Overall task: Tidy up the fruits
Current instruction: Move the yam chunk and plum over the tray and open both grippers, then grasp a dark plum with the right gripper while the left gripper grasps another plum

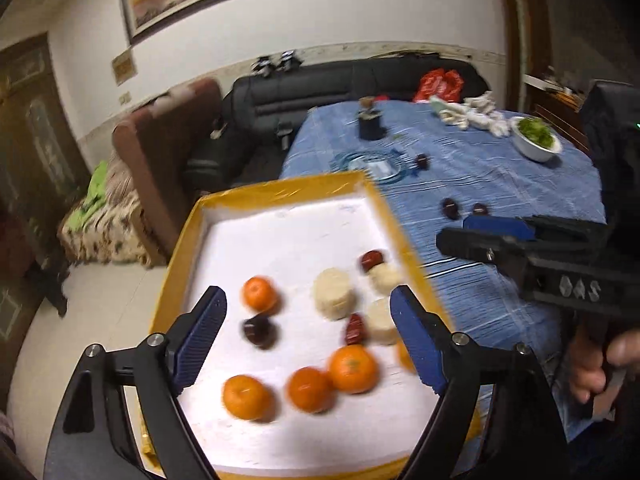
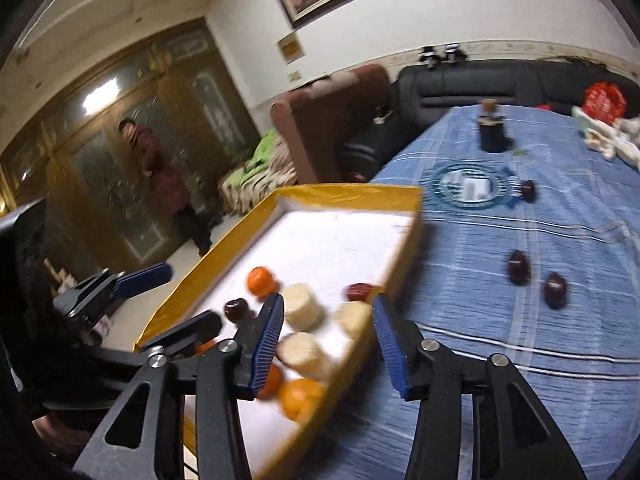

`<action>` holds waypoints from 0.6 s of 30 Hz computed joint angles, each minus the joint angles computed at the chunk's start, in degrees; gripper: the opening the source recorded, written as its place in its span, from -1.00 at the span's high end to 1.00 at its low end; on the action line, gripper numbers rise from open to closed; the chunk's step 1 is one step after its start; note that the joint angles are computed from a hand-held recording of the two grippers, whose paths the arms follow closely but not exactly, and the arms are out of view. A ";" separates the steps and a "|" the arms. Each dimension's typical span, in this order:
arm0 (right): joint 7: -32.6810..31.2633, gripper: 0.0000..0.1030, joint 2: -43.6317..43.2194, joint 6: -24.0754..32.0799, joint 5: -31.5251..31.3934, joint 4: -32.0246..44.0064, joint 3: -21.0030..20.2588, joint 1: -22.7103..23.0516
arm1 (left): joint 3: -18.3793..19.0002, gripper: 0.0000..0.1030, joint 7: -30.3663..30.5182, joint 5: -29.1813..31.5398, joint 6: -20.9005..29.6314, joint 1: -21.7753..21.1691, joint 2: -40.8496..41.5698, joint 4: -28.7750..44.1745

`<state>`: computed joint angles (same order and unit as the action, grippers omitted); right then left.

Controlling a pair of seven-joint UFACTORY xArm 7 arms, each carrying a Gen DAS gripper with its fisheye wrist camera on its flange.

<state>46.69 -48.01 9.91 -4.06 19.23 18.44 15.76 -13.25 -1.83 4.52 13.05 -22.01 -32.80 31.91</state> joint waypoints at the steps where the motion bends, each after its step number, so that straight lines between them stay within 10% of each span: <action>1: 0.08 -0.02 -2.79 1.44 0.13 -1.49 -0.86 -0.20 | -1.37 -0.64 -0.43 0.64 -0.30 0.25 0.05 0.36; 9: -0.79 -0.05 -21.71 10.66 1.44 -9.33 -6.96 -3.54 | -13.32 -0.64 -11.48 8.36 1.37 6.41 3.54 6.94; 18: -4.84 -0.06 -31.33 15.96 2.81 -12.36 -10.26 -5.32 | -15.73 -0.64 -19.69 16.54 5.18 6.65 7.89 11.72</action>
